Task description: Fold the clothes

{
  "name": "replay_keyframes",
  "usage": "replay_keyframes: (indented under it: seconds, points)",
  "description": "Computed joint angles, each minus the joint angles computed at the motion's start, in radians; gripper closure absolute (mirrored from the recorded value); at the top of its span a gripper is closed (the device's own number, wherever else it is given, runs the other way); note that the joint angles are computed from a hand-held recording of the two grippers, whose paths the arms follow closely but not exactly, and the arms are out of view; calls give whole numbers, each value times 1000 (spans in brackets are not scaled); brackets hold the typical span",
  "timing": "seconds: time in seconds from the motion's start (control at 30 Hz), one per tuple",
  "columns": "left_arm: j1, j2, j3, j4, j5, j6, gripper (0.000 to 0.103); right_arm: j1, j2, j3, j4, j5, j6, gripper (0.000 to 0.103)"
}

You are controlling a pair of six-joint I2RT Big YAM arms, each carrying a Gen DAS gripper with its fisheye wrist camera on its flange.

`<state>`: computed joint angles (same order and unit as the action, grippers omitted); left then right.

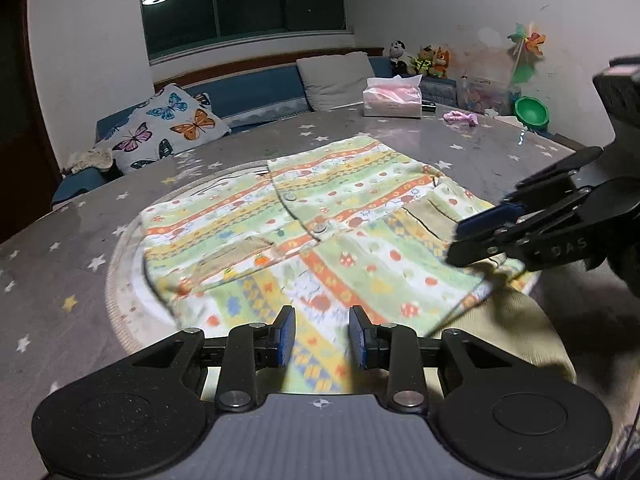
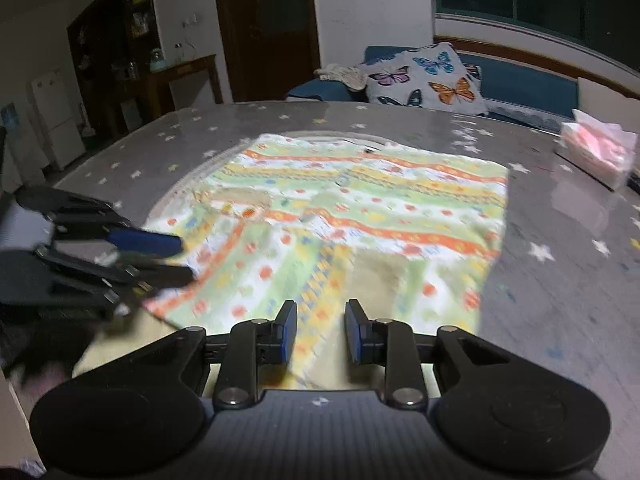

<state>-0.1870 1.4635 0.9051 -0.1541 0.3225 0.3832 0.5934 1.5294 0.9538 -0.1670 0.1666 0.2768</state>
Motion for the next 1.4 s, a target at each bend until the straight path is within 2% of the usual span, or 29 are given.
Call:
replay_keyframes:
  seconds: [0.13, 0.2, 0.27, 0.37, 0.43, 0.6, 0.7, 0.73, 0.8, 0.9, 1.0, 1.1, 1.2, 1.23, 1.37, 1.4]
  points:
    - [34, -71, -52, -22, 11, 88, 70, 1, -48, -43, -9, -8, -12, 77]
    - [46, -108, -83, -29, 9, 147, 62, 6, -66, -57, -19, -5, -23, 75]
    - [46, -142, -122, -18, -7, 222, 55, 13, -78, -62, -31, 4, -34, 70]
    - [31, -173, -174, 23, -29, 316, 54, 23, -96, -69, -46, 13, -44, 66]
    - [18, -178, -196, 50, -15, 338, 51, 27, -108, -75, -57, 16, -51, 61]
    - [-29, -165, -219, 109, 26, 352, 50, 44, -143, -97, -89, 45, -76, 57]
    - [-51, -145, -212, 143, 46, 323, 53, 51, -160, -110, -100, 62, -101, 54]
    - [-53, -139, -205, 144, 55, 308, 58, 54, -164, -114, -102, 67, -110, 50]
    - [-57, -126, -190, 146, 73, 277, 79, 62, -171, -122, -107, 76, -132, 49]
    - [-50, -115, -152, 125, 93, 195, 93, 74, -170, -129, -94, 83, -180, 42]
    - [-37, -94, -93, 89, 115, 101, 95, 85, -153, -125, -58, 91, -236, 41]
    - [-29, -63, -33, 61, 134, 38, 96, 88, -125, -110, -12, 84, -274, 41]
    - [-29, -33, 9, 50, 134, 16, 96, 83, -93, -89, 27, 62, -285, 41]
    - [-28, -22, 23, 42, 135, 10, 96, 77, -82, -80, 33, 45, -276, 43]
    - [-21, 4, 57, 11, 143, -7, 95, 41, -41, -32, 4, -46, -190, 77]
    - [-16, 0, 52, 8, 143, -4, 93, 31, -38, -25, -2, -62, -171, 82]
